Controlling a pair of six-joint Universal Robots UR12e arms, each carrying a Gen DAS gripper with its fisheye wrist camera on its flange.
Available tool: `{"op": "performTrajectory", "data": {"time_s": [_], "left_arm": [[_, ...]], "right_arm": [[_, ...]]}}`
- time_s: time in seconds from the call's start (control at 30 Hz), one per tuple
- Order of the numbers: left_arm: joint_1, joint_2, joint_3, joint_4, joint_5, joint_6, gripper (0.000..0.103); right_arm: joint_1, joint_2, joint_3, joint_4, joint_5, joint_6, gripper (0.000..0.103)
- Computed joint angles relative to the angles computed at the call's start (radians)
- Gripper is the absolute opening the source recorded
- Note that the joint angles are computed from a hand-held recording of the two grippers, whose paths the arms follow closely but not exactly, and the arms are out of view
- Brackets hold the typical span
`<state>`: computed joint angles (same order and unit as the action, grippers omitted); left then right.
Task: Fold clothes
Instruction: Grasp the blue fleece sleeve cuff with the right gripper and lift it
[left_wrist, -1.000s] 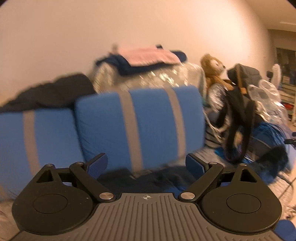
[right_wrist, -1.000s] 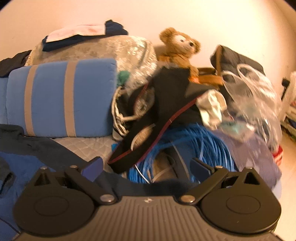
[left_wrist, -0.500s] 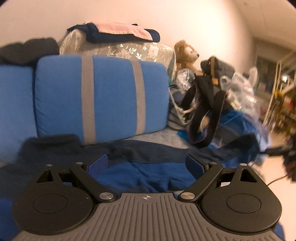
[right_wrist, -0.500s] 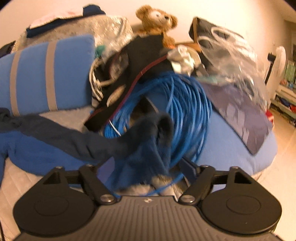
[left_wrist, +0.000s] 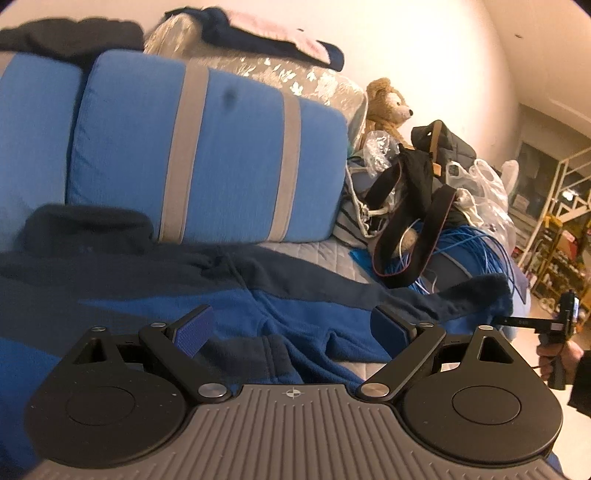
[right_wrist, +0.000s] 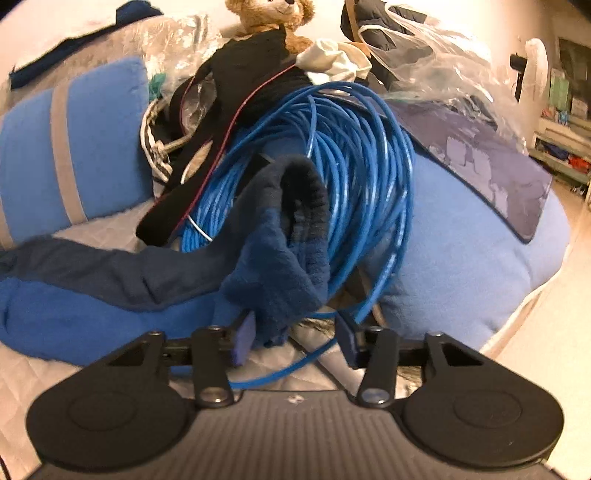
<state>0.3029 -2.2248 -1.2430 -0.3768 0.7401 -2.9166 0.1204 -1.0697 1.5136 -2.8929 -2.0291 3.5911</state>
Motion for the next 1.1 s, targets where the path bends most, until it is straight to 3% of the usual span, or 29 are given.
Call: {"op": "performTrajectory", "data": {"time_s": [0.1, 0.17, 0.5, 0.83, 1.1], "left_arm": [[0.003, -0.004, -0.005, 0.000, -0.006, -0.019, 0.093], [0.006, -0.007, -0.009, 0.002, -0.013, -0.030, 0.093], [0.017, -0.013, -0.010, 0.018, -0.043, -0.066, 0.093], [0.018, -0.017, -0.017, 0.134, -0.002, -0.140, 0.093], [0.014, -0.017, -0.018, 0.165, 0.034, -0.147, 0.093]], "right_arm": [[-0.005, 0.007, -0.002, -0.037, 0.036, 0.018, 0.020], [-0.002, 0.013, -0.009, -0.053, 0.037, 0.015, 0.013], [0.033, 0.044, -0.099, -0.015, 0.008, -0.116, 0.010], [0.062, 0.097, -0.245, 0.008, 0.106, -0.205, 0.009], [0.082, 0.165, -0.380, 0.041, 0.176, -0.261, 0.007]]}}
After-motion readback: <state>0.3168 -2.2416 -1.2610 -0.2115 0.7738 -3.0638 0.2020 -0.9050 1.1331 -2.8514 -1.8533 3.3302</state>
